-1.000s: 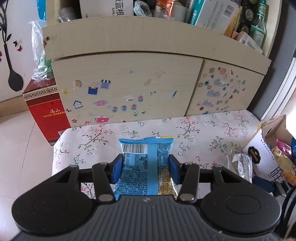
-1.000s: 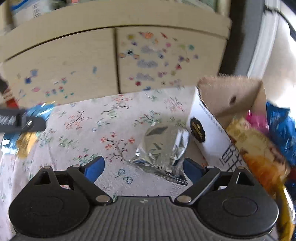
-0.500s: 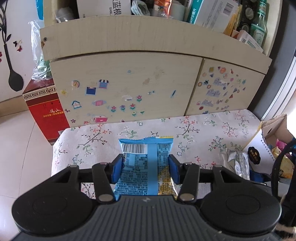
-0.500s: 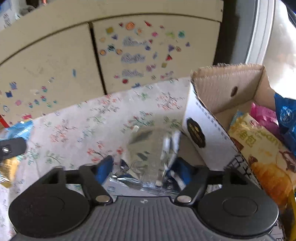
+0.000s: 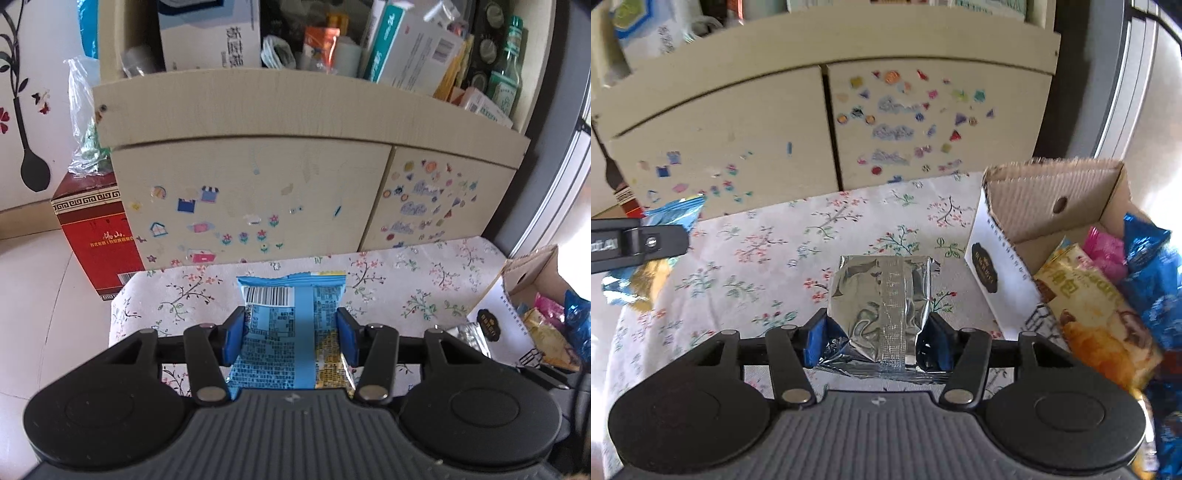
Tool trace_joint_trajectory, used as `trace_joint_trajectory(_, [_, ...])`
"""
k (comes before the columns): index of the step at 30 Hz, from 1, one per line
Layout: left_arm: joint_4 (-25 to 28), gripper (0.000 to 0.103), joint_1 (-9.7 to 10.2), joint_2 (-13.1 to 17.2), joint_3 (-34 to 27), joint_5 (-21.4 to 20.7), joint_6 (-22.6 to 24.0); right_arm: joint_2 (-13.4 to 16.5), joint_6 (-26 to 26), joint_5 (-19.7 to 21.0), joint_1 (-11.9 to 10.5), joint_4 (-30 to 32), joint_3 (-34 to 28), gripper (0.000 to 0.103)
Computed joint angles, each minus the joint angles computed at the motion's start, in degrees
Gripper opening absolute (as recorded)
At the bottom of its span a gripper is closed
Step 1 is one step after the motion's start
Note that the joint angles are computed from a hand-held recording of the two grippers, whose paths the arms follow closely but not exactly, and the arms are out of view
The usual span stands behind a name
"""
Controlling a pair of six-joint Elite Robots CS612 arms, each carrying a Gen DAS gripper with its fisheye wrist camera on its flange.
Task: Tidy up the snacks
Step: 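Carry silver packet to box with right tool while left tool carries light blue packet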
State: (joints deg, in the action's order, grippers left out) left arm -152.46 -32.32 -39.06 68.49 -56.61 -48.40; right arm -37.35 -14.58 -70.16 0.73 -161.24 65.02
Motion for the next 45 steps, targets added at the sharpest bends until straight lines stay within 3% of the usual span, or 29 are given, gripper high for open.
trace_joint_trajectory(9, [-1.8, 0.050, -1.30, -1.4, 1.9, 1.9, 0.1, -4.5, -3.4, 2.8, -2.1, -0.7, 5.9, 0.063])
trace_joint_trajectory(14, [-2.3, 0.050, -2.18, -1.5, 2.3, 2.4, -1.3, -5.6, -3.6, 3.8, -2.8, -1.2, 7.5, 0.063])
trace_joint_trajectory(28, [-1.5, 0.050, -3.14, -1.0, 0.6, 6.6, -1.2, -6.2, -4.0, 9.0, -3.9, -3.4, 8.1, 0.063])
trace_joint_trajectory(36, [-1.5, 0.050, -3.40, 0.1, -1.6, 6.2, -0.5, -6.5, -2.9, 11.1, -5.0, -6.2, 8.3, 0.063])
trace_joint_trajectory(45, [-4.1, 0.050, -4.15, 2.9, -6.6, 2.6, 4.8, -6.2, 0.5, 12.3, -7.0, -7.1, 7.0, 0.063])
